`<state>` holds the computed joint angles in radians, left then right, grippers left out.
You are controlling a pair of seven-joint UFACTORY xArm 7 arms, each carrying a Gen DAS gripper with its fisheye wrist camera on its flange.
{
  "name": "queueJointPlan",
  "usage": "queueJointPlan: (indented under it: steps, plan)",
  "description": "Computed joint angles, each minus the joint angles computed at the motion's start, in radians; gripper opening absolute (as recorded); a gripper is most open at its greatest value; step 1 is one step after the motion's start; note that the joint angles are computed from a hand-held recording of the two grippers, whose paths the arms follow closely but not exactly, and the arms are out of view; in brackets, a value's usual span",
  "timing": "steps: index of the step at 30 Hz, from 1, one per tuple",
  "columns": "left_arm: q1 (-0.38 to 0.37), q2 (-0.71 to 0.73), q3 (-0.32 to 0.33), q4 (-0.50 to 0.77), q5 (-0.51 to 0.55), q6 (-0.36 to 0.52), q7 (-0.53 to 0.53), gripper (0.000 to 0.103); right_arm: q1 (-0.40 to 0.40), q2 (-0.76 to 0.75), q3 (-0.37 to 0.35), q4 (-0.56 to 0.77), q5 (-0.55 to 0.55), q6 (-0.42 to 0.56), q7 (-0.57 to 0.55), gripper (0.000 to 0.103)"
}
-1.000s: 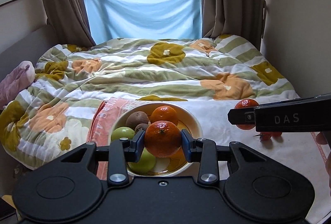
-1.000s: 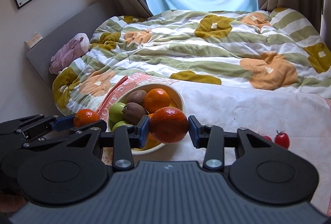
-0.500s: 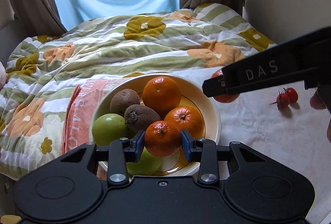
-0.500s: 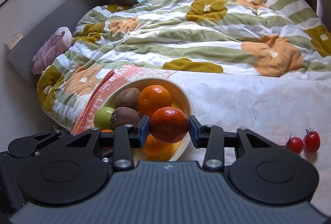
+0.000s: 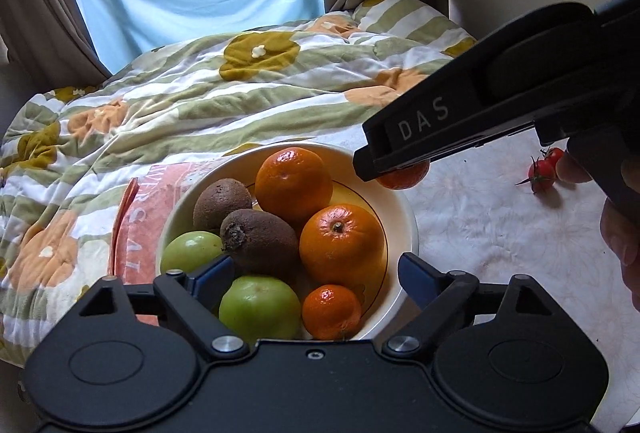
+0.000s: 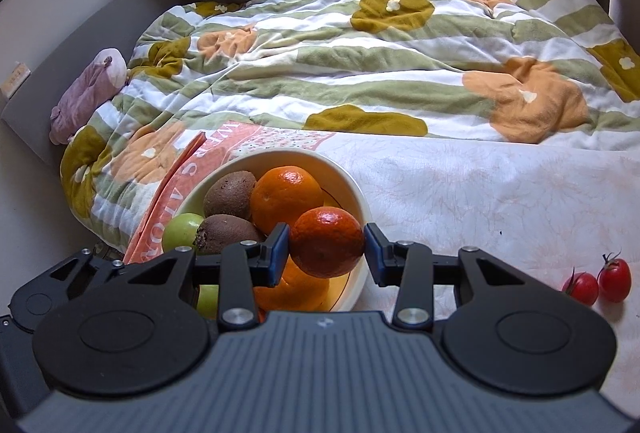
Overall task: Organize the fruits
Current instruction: 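Open both grippers to release the tangerines into the bowl, then move both grippers back toward the red cherry tomatoes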
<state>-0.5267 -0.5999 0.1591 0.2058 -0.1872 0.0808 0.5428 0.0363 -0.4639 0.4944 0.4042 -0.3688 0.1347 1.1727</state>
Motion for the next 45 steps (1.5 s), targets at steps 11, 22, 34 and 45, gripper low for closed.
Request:
queueJointPlan:
  steps: [11,22,34,45]
  plan:
    - [0.081,-0.111,-0.029,-0.004,0.005,0.082,-0.054,0.093,-0.061,0.097,0.019,0.059,-0.073,-0.013,-0.043,0.055]
    - [0.110,-0.139,-0.040,-0.012,0.009,0.094,-0.071,0.093,-0.155,0.155,0.064,0.069,-0.209,-0.090,0.117,0.073]
    - [0.131,-0.205,-0.055,-0.026,0.014,0.124,-0.084,0.093,-0.083,0.019,0.045,0.012,-0.107,-0.044,0.064,0.103]
    - [0.171,-0.400,-0.165,-0.066,0.056,0.222,-0.217,0.094,0.118,-0.252,-0.069,-0.076,0.029,0.103,-0.059,0.103]
